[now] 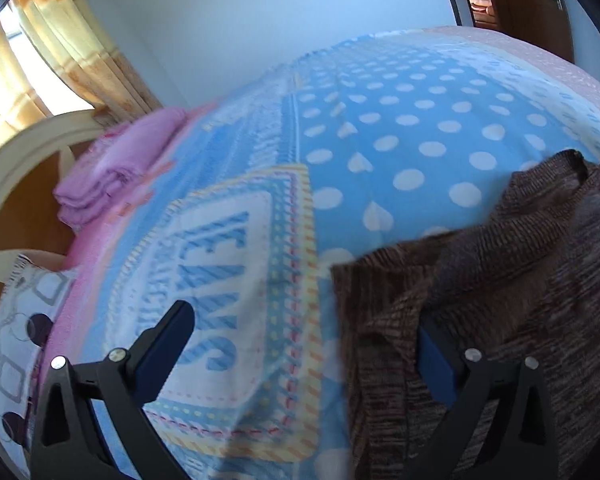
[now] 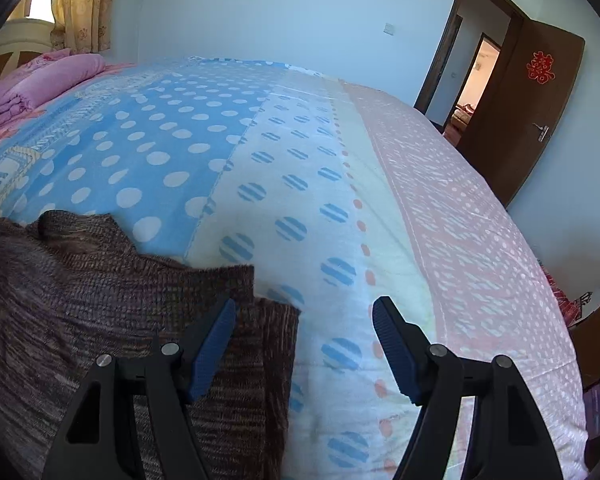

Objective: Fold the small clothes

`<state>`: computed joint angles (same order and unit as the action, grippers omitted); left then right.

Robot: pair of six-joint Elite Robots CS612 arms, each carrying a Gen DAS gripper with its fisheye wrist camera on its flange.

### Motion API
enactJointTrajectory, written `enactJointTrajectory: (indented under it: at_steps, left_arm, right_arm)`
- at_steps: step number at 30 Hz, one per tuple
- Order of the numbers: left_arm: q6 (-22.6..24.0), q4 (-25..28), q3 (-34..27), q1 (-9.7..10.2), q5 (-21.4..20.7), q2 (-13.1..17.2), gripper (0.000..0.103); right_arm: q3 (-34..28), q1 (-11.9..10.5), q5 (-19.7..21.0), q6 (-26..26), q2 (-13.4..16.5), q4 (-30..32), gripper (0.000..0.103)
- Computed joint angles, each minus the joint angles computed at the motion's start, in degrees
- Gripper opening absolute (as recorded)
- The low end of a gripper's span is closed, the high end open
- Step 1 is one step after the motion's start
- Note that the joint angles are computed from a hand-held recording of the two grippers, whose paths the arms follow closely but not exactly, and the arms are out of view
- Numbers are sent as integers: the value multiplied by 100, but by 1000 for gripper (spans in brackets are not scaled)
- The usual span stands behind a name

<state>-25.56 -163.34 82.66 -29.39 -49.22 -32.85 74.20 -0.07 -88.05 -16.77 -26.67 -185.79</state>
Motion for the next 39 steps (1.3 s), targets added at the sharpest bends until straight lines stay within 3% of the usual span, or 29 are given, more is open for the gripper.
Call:
enactJointTrajectory:
  at_steps: [4,9,13,17,21,22,23,24,26,29,32,37,39]
  left_arm:
    - [-501,482,-182,178,-963,-44,103]
    - [-1274,1057,-321,277,-940,-61,103]
    - [-1530,844,-66,422,-1265,-153,103]
    - [-1544,590,43,532,-1945,-152,103]
    - [-1455,687,-84,440,-1755,-120,103]
    - [-1468,785,-161,427,-1719,-108,103]
    - [-1486,849,-224,415,-1681,-98,103]
    - [-1490,895,-287,405,-1632,-91,103]
    - [-1583,1095,-446,377,-1463,-92,103]
    - [-2186,1892,-699,435,-1366,-110,103]
    - [-2550,2214,-738,475,-1114,-133,103]
    - [-3021,2008,-256,406,-395,-318,103]
    - [-3027,1787,-36,337,-335,-386,103]
  right_arm:
    - [313,-17,414,13,-106,-187,72]
    - [532,-26,401,-226,-168,-362,72]
    - [640,-198,584,39,-252,-89,72]
    - [874,-334,929,257,-363,69,72]
    - [1151,-324,1153,-58,-468,248,72]
    - [1167,-288,1065,-179,-462,259,68]
    - [1168,-259,968,-240,-442,204,57]
    - [1149,-240,892,-272,-423,195,53]
    - [1038,-255,947,-156,-391,367,50]
    - [946,-255,940,-56,-355,396,50]
    - [922,-273,1053,-3,-355,336,50]
    - [564,-319,1495,375,-270,517,50]
    - [362,-293,1510,480,-174,509,50]
